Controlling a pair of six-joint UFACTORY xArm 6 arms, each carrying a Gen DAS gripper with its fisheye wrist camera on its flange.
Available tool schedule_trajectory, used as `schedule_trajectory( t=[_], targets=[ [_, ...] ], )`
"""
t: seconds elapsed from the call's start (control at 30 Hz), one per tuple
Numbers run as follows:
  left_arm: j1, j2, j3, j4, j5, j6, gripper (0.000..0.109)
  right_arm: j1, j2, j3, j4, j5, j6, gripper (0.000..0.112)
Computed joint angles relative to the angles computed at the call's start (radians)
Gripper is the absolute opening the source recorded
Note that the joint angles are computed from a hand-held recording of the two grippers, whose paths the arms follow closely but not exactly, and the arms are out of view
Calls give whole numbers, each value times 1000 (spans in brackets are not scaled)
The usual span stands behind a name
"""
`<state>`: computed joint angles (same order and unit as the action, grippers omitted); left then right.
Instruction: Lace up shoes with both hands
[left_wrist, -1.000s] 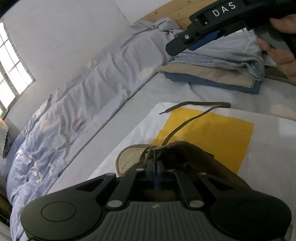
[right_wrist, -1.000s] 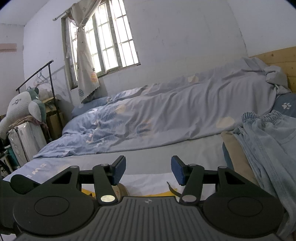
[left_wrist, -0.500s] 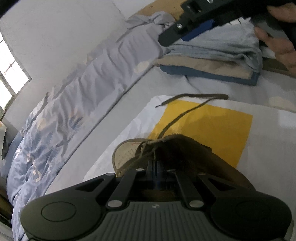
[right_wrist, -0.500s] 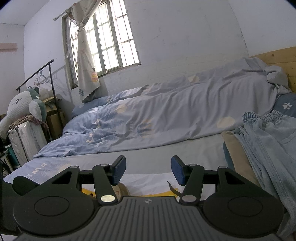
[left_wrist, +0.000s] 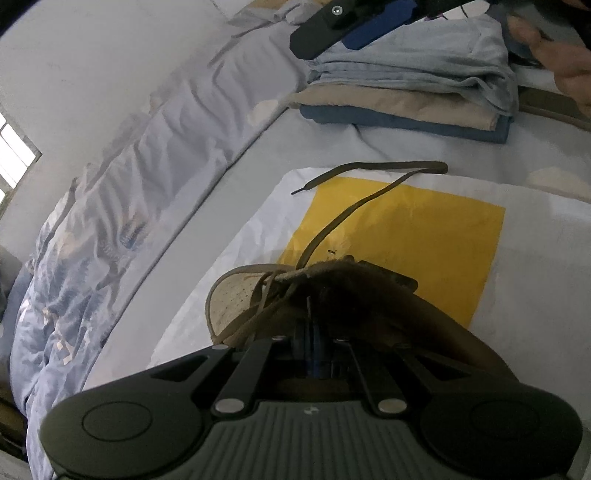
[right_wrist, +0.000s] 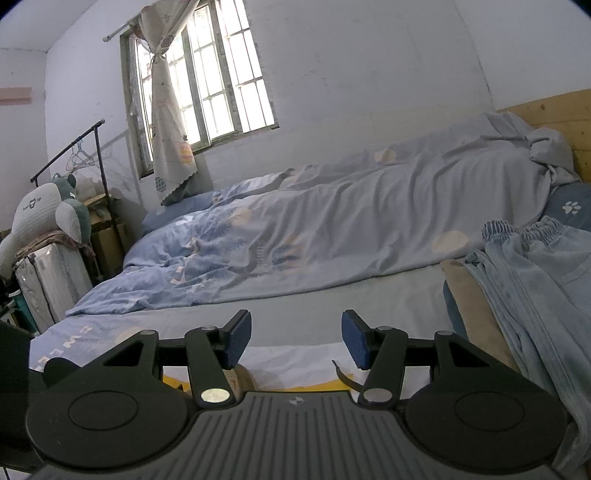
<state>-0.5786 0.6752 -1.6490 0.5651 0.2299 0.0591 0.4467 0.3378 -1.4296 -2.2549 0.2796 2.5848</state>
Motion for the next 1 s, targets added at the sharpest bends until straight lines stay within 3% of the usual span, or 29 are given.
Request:
schedule_trajectory(
  t=[0.13,1.0],
  targets=[
    [-6,18,-31,-35,21,42,0,0,-1,1,2,1,0,56],
    [-1,4,-14,4,-14,-4,0,-9,14,-11,17,-11,-15,56]
  ],
)
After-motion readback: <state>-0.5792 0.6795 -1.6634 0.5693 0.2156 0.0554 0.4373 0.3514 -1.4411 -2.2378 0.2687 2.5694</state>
